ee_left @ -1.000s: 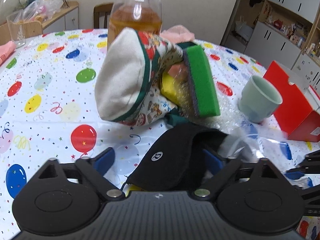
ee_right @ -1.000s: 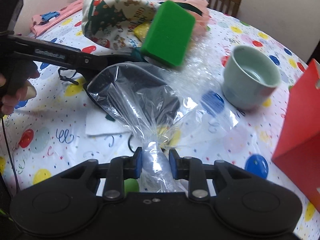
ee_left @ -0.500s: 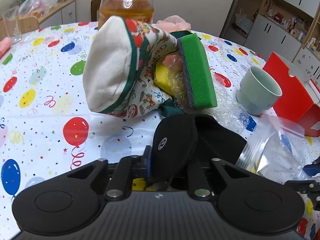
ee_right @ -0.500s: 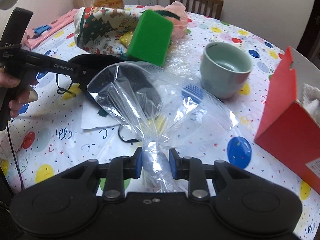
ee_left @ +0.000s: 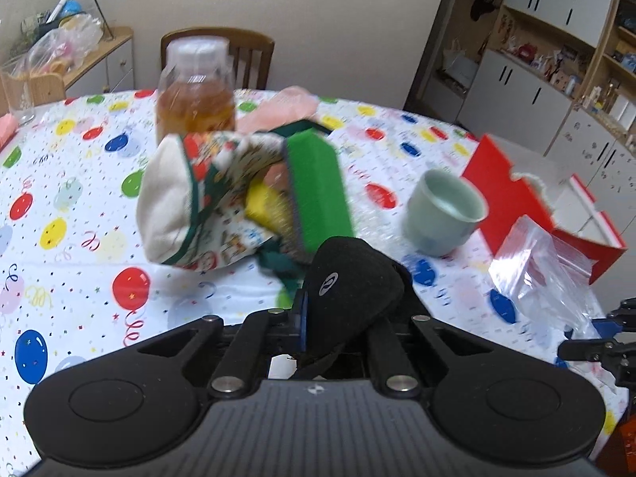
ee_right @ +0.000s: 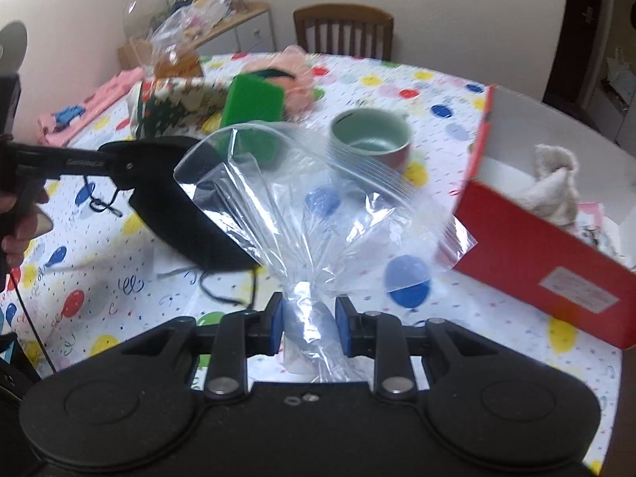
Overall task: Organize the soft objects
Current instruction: 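Carry the zip bag to the red box with the right tool while the left tool carries the mask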
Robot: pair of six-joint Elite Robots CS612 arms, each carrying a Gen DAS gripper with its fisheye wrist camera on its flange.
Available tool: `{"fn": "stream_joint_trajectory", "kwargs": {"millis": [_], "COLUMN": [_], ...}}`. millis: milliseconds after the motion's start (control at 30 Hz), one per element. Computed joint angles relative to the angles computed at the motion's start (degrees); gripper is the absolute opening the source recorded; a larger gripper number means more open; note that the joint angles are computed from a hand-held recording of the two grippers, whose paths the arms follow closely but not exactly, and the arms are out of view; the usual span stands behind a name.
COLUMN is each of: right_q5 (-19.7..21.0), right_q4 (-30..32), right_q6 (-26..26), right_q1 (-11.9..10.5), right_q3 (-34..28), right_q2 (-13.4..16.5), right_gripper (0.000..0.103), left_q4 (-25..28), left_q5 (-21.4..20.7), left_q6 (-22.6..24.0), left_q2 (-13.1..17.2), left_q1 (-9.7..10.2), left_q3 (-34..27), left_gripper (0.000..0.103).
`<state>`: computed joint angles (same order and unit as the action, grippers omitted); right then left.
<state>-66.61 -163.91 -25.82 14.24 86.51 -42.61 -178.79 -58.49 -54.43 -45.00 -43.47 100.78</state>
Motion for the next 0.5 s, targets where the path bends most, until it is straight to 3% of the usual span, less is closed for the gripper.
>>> {"fn": "stream_joint_trajectory", "kwargs": {"millis": [500], "right_q5": [3.7], "right_q4": [-3.7], "right_q6": [1.9], "right_q1": [-4.2], "right_q3": [0.3], "right_q2": [-2.0], "right_gripper": [0.026], "left_q4": [2.2], "left_q5": [0.3], "left_q6": [4.5], "left_q2": [-0.3], "left_q1": [-2.39], "left_q3": [-6.7], "left_gripper": [0.008]}}
